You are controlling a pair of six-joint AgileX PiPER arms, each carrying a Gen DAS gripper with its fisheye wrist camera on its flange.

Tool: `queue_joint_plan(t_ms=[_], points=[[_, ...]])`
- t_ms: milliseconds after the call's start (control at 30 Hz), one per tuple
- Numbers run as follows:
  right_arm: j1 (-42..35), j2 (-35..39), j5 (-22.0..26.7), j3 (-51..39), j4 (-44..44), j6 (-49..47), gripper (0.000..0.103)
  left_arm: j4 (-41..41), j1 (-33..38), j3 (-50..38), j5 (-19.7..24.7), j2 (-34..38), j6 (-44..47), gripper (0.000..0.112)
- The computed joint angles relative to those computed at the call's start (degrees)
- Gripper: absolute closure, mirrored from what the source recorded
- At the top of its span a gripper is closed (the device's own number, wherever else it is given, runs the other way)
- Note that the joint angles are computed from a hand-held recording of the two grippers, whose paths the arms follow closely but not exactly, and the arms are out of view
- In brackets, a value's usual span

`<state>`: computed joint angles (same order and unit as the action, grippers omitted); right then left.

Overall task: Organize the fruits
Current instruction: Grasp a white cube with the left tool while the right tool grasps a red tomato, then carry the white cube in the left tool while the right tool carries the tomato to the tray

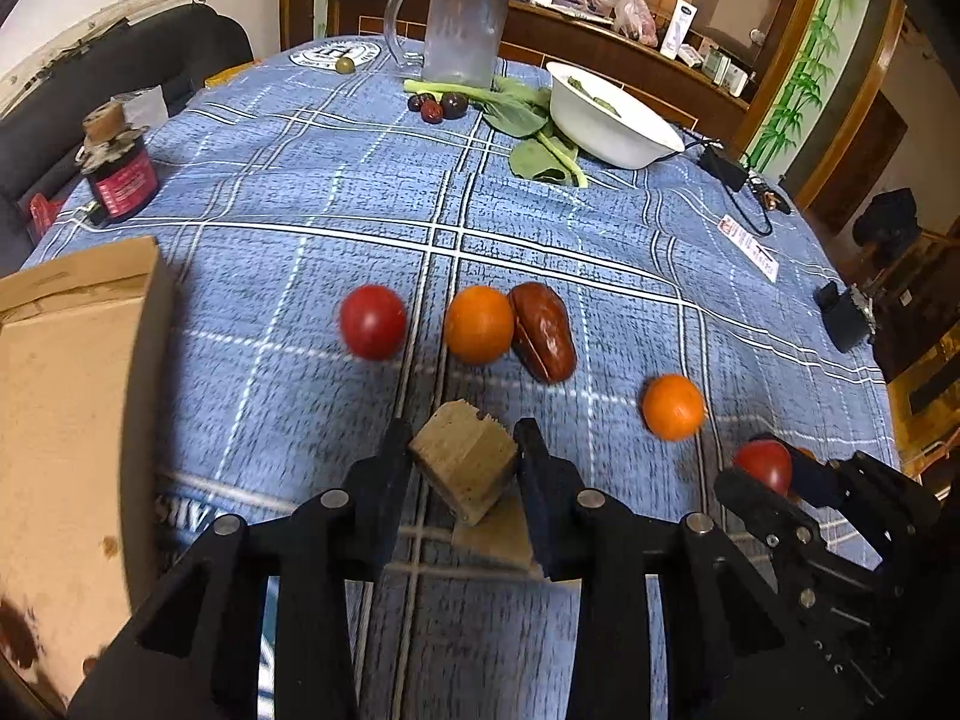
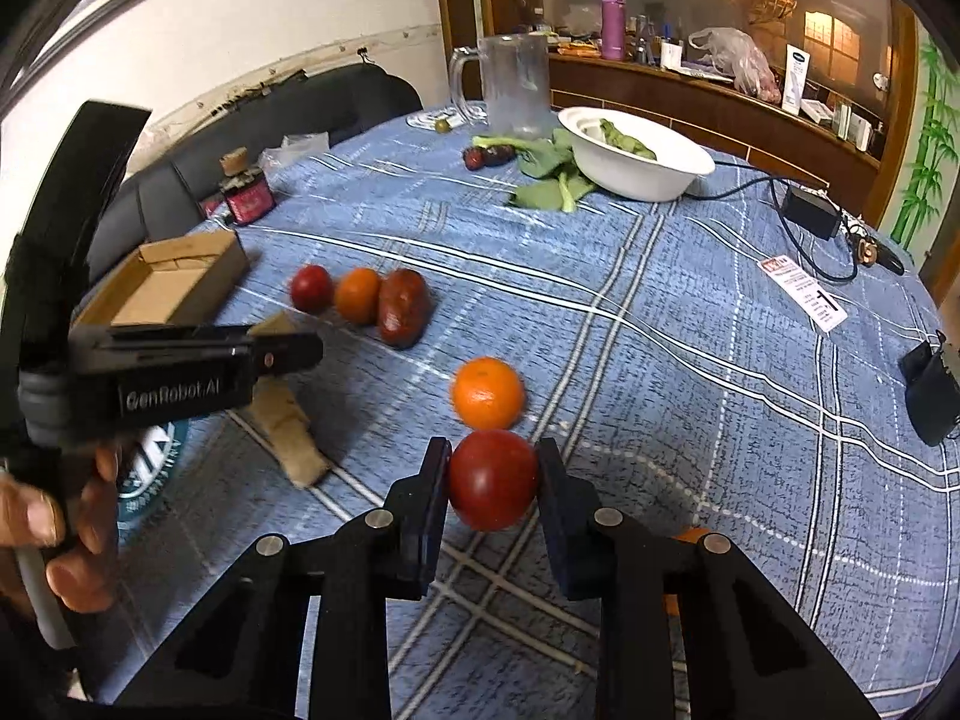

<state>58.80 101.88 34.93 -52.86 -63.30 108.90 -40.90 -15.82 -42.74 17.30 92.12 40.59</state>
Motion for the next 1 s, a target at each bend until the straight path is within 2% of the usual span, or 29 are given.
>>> queue_joint_plan(t_ms=[433,733,1000], points=[[4.80,0.68,1.01,-4.59,1.00,-0.16,0.074,-1.42,7.21,8.62,2.81,-13.32,6.18,0.080],[6.93,2.30,2.23,-9.16,3.49,-3.82,0.074,-3.54,14.13,11.01,5.56,-18.47,12.07,0.080],[8.34,4.73,2.96,-13.85,6.21,-7.82,0.074,-7.71,21.72,11.95,9.24,-19.98,20.01,0.080]])
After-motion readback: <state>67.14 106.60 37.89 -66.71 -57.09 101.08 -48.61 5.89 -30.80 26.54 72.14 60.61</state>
